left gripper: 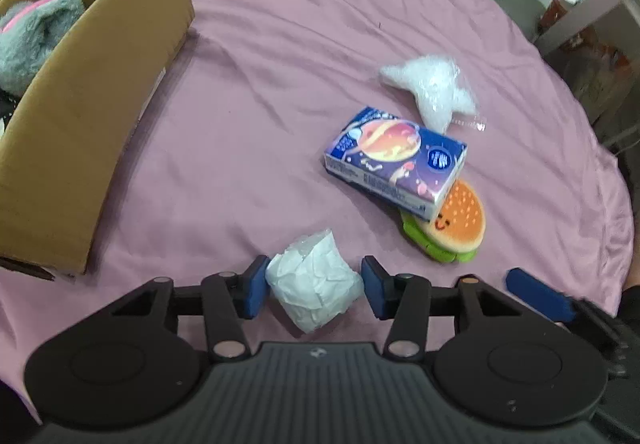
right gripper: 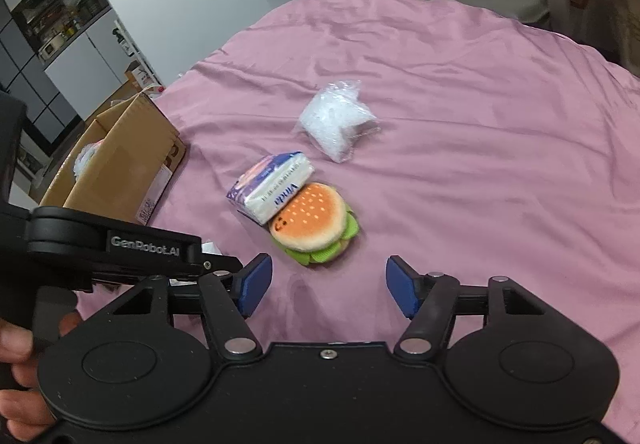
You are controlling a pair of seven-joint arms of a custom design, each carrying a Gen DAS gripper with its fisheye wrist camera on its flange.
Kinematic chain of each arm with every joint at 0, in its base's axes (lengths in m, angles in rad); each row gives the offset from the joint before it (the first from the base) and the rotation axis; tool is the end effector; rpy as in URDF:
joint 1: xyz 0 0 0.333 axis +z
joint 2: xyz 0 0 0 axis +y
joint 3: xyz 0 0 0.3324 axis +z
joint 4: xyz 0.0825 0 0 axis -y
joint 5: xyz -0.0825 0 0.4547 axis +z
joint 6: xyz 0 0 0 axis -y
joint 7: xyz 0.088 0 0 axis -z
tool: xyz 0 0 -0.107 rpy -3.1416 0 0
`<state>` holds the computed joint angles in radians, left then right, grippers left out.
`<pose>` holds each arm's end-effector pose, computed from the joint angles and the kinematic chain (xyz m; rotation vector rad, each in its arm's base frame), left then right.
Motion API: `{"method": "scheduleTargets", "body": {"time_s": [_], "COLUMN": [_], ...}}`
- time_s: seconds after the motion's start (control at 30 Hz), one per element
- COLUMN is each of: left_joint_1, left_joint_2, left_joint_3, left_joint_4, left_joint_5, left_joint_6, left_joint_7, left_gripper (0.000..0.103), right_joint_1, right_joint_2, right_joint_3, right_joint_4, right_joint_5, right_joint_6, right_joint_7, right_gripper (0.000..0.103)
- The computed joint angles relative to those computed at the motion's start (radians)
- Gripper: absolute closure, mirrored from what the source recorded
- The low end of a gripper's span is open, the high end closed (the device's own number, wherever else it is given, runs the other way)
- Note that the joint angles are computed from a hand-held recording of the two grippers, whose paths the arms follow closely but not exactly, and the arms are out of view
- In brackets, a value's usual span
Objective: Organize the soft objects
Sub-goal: 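Grasp the crumpled white tissue with left gripper while right gripper grasps the burger plush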
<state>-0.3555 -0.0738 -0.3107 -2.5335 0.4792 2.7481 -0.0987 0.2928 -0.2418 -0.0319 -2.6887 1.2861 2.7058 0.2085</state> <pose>0.3979 -0.3345 0.2869 -2.5979 1.4000 -0.5260 0.4415 0.0843 0.2818 -2.0979 1.2643 -0.0599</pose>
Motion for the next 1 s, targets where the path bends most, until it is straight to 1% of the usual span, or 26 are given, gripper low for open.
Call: {"method": "scheduleTargets", "body": {"time_s": [0.17, 0.27, 0.37, 0.47, 0.5, 0.53, 0.57, 0.63, 0.77, 0.87, 0.93, 1.0], "left_joint_1": [0.007, 0.012, 0.014, 0.02, 0.024, 0.026, 0.029, 0.031, 0.039, 0.039, 0.036, 0.031], "left_joint_2": [-0.043, -0.069, -0.08, -0.098, -0.102, -0.107, -0.112, -0.126, -0.157, -0.184, -0.2, -0.216], "left_joint_3": [0.0, -0.003, 0.006, 0.007, 0.005, 0.004, 0.002, 0.002, -0.008, -0.01, -0.01, -0.009], "left_joint_4": [-0.029, -0.045, -0.056, -0.07, -0.072, -0.074, -0.076, -0.082, -0.093, -0.107, -0.117, -0.126], "left_joint_5": [0.012, 0.014, -0.019, -0.038, -0.035, -0.034, -0.033, -0.038, -0.029, -0.034, -0.043, -0.055], "left_joint_6": [0.001, -0.006, -0.002, 0.007, 0.006, 0.004, 0.001, -0.003, -0.017, -0.021, -0.022, -0.02], "left_joint_7": [0.002, 0.012, 0.06, 0.087, 0.094, 0.1, 0.105, 0.117, 0.125, 0.131, 0.14, 0.155], "left_gripper": [0.055, 0.055, 0.055, 0.055, 0.055, 0.055, 0.055, 0.055, 0.055, 0.055, 0.055, 0.055], "right_joint_1": [0.025, 0.04, 0.047, 0.046, 0.046, 0.044, 0.042, 0.036, 0.036, 0.049, 0.057, 0.071], "right_joint_2": [0.039, 0.059, 0.085, 0.108, 0.11, 0.109, 0.11, 0.105, 0.07, 0.041, 0.01, -0.027], "right_joint_3": [0.022, 0.038, 0.055, 0.072, 0.076, 0.078, 0.081, 0.081, 0.087, 0.097, 0.091, 0.077], "right_joint_4": [0.019, 0.033, 0.053, 0.067, 0.068, 0.067, 0.067, 0.064, 0.036, 0.005, -0.022, -0.047], "right_joint_5": [0.072, 0.154, 0.231, 0.268, 0.287, 0.297, 0.297, 0.291, 0.27, 0.204, 0.144, 0.118], "right_joint_6": [0.042, 0.088, 0.125, 0.143, 0.146, 0.146, 0.15, 0.151, 0.185, 0.248, 0.261, 0.266], "right_joint_7": [-0.06, -0.137, -0.209, -0.236, -0.261, -0.279, -0.283, -0.263, -0.218, -0.117, -0.029, 0.018], "right_gripper": [0.041, 0.04, 0.04, 0.04, 0.043, 0.053, 0.056, 0.062, 0.063, 0.063, 0.063, 0.063]}}
